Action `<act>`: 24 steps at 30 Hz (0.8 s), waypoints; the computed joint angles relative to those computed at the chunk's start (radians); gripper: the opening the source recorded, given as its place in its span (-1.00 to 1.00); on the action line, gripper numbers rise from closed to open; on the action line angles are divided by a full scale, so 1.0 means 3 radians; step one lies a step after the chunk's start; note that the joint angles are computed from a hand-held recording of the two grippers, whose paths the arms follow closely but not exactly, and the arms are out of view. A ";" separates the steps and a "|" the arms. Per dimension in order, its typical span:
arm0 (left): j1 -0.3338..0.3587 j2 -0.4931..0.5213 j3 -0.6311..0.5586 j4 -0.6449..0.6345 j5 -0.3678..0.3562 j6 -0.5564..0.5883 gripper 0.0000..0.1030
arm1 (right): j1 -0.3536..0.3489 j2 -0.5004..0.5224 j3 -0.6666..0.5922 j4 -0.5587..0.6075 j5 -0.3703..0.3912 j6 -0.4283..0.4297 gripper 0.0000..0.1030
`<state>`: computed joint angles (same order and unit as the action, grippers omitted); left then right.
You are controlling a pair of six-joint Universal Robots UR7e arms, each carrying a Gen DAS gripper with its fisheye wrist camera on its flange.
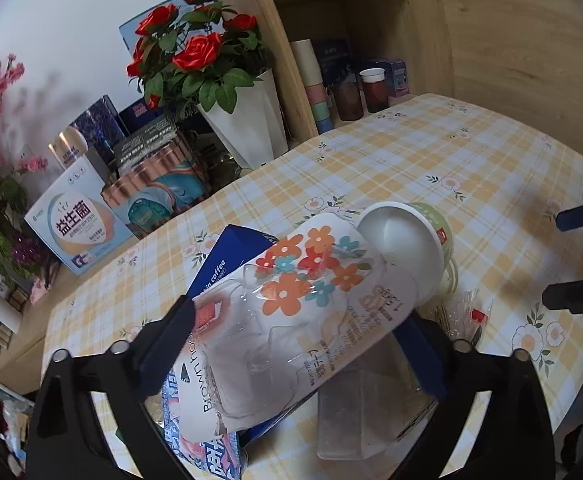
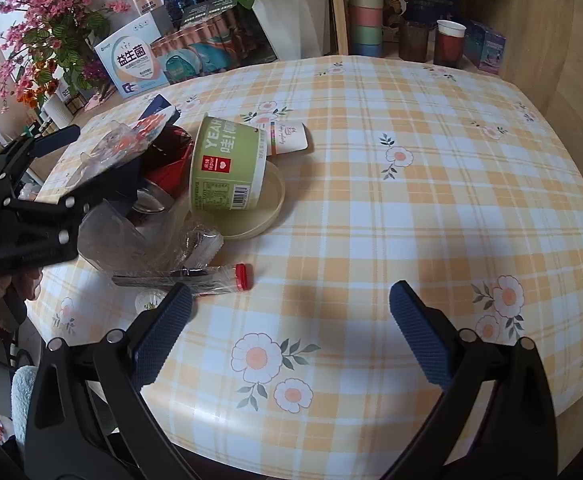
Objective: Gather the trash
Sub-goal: 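Reach the left gripper into the trash pile toward the white paper card, then close the left gripper on the white paper card and lift it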
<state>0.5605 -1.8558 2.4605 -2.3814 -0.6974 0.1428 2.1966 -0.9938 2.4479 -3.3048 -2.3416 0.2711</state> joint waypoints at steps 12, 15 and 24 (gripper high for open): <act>0.0147 -0.0357 -0.0236 0.0009 -0.0222 -0.0126 -0.98 | 0.0023 0.0144 -0.0092 -0.0132 0.0186 -0.0184 0.88; 0.0133 -0.0470 -0.0271 -0.0030 -0.0208 -0.0145 -0.98 | 0.0074 0.0201 -0.0138 -0.0090 0.0105 -0.0166 0.88; 0.0090 -0.0785 -0.0393 0.0173 -0.0231 -0.0276 -0.98 | 0.0113 0.0281 -0.0195 -0.0056 0.0200 -0.0218 0.80</act>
